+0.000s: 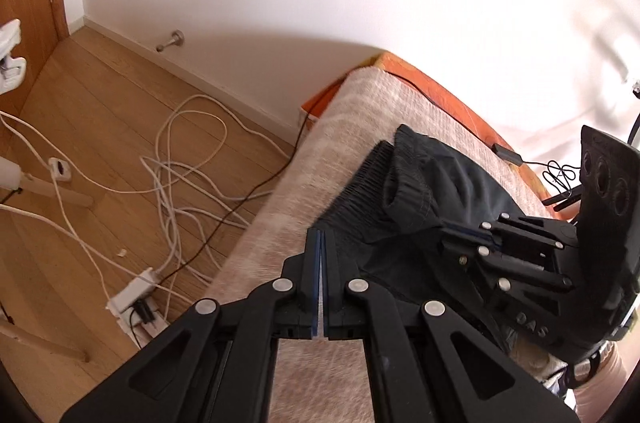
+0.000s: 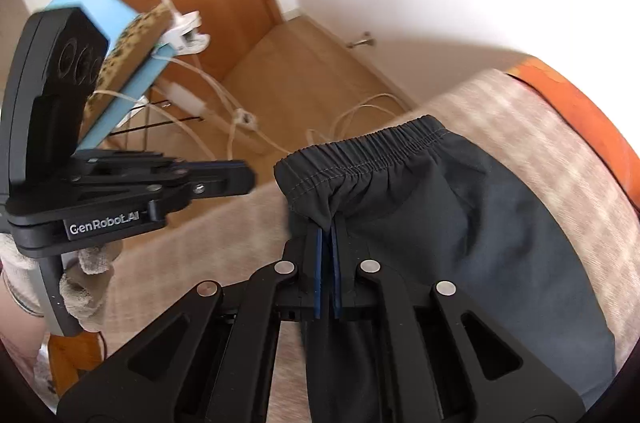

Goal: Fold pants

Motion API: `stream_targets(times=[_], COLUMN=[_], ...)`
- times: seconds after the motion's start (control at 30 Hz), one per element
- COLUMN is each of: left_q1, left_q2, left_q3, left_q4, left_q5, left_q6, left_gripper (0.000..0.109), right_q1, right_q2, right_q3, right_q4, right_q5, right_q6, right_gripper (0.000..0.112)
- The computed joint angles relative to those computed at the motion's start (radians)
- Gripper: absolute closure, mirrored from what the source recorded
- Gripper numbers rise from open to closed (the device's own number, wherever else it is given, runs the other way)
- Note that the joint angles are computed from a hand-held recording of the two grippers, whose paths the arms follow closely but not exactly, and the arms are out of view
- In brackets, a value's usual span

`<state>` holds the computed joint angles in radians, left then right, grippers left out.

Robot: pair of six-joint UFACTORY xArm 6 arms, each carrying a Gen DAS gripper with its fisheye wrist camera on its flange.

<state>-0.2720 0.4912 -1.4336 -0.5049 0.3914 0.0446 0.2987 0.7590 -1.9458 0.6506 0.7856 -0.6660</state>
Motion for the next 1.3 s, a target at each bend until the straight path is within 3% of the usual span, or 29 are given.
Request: stream_targets(times=[0.13, 0.2, 0.27, 0.43, 0.6, 0.7, 0.87, 1.0, 1.1, 1.2, 1.3], left_q1=[0.009, 0.008, 0.004, -0.025, -0.077, -0.106, -0.143, -0.15, -0.145, -0.151, -0.183], left_q2=[-0.02, -0.023, -0.022, 0.01, 0.061, 0.094, 0.17, 0.164, 0.161, 0.129, 0.066], left_q3=[0.019, 0.02, 0.014, -0.038, -0.104, -0.14, -0.221, -0.198, -0.185, -0.147, -0.084], left_q4=[0.009, 0.007, 0.005, 0.012, -0.113, -0.058, 0.167, 0.209, 0.164, 0.365, 0.377], left_q5=[-0.01, -0.014, -0.012, -0.004, 0.015, 0.025, 0.112, 0.068, 0.047, 0.033, 0.001], left_q6=[-0.015, -0.013, -0.005, 0.001, 0.122, 0.086, -0.061, -0.126, -0.143, -0.341, -0.363], left_gripper=[0.109, 0.109, 0.109, 0.109, 0.109, 0.109, 0.109, 0.109, 0.109, 0.109, 0.109], right_q1=[0.023, 0.013, 0.002, -0.038, -0.131, -0.217, -0.472, -0.773, -0.991, -1.192, -1.32], right_q2=[0.041, 0.046, 0.008, -0.206, -0.504, -0.701, -1.047, -1.223, -1.285, -1.253, -1.172], right_q3=[-0.031, -0.028, 0.025, 0.311, 0.67, 0.872, 1.172, 1.279, 1.312, 1.284, 1.236], right_q4=[-0.102, -0.047, 0.018, 0.135, 0.229, 0.247, 0.161, 0.037, -0.045, -0.045, -0.052], right_q5=[0.001, 0.021, 0.02, -0.093, -0.172, -0.195, -0.196, -0.123, -0.103, -0.088, -0.086], right_q6=[0.103, 0.09, 0.04, -0.09, -0.212, -0.255, -0.249, -0.227, -0.232, -0.296, -0.349], right_gripper=[0.105, 0.09, 0.061, 0.059, 0.059, 0.056, 0.051, 0.05, 0.049, 0.043, 0.043])
